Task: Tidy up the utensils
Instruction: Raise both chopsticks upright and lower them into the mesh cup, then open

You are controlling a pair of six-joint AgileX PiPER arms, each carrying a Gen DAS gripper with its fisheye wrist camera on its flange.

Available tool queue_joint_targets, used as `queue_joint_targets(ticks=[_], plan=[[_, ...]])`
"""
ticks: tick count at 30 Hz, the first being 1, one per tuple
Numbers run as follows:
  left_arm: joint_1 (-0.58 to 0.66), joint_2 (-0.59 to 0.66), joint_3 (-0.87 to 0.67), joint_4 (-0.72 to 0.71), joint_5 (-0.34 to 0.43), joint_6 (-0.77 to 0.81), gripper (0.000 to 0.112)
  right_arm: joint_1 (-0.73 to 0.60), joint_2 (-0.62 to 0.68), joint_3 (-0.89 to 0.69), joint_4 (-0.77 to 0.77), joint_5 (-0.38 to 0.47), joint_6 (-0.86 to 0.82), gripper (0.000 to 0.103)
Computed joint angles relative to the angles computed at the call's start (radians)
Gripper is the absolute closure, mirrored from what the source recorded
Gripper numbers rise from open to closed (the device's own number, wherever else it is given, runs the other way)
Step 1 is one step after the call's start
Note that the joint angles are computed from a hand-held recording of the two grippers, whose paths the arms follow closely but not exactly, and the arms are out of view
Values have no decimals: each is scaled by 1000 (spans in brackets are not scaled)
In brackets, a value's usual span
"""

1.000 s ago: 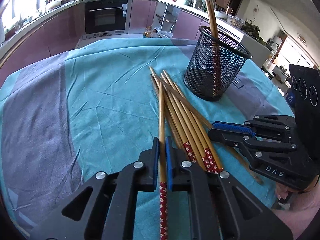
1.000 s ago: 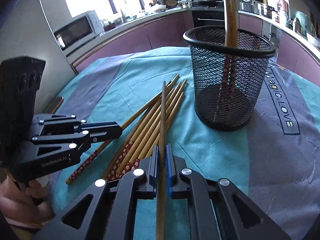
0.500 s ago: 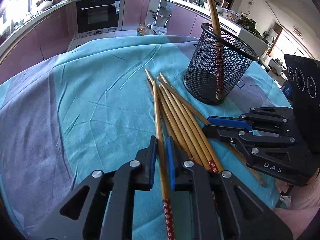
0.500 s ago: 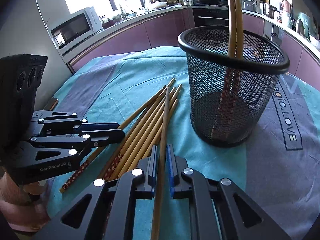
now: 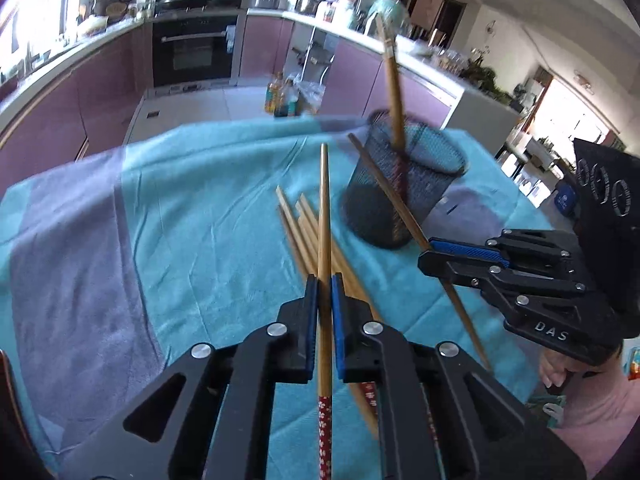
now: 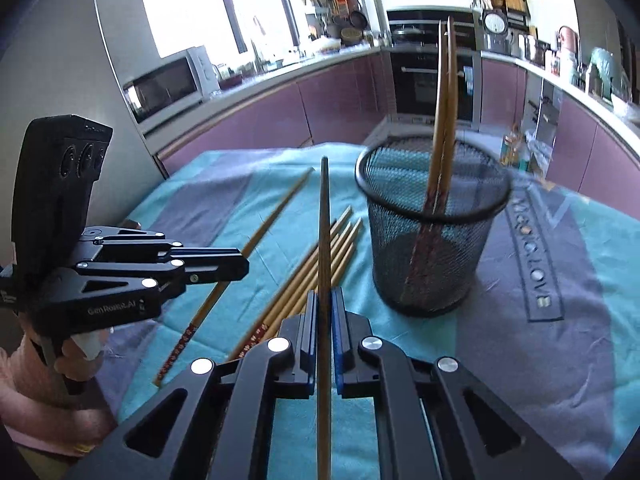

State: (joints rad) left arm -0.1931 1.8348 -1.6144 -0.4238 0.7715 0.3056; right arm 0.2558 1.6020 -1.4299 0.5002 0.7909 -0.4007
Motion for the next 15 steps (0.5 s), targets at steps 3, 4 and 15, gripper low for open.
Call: queue_joint_targets(ticks=[3, 4, 15], plan=[[11, -35, -3, -45, 9, 41, 105, -21, -35, 7, 22, -5, -25, 97], [16, -44, -6, -59, 14, 52, 105, -31, -45, 10, 32, -7, -35, 97], [59, -104, -83, -184, 62, 122, 105, -104, -91, -36, 123, -25, -89, 97]])
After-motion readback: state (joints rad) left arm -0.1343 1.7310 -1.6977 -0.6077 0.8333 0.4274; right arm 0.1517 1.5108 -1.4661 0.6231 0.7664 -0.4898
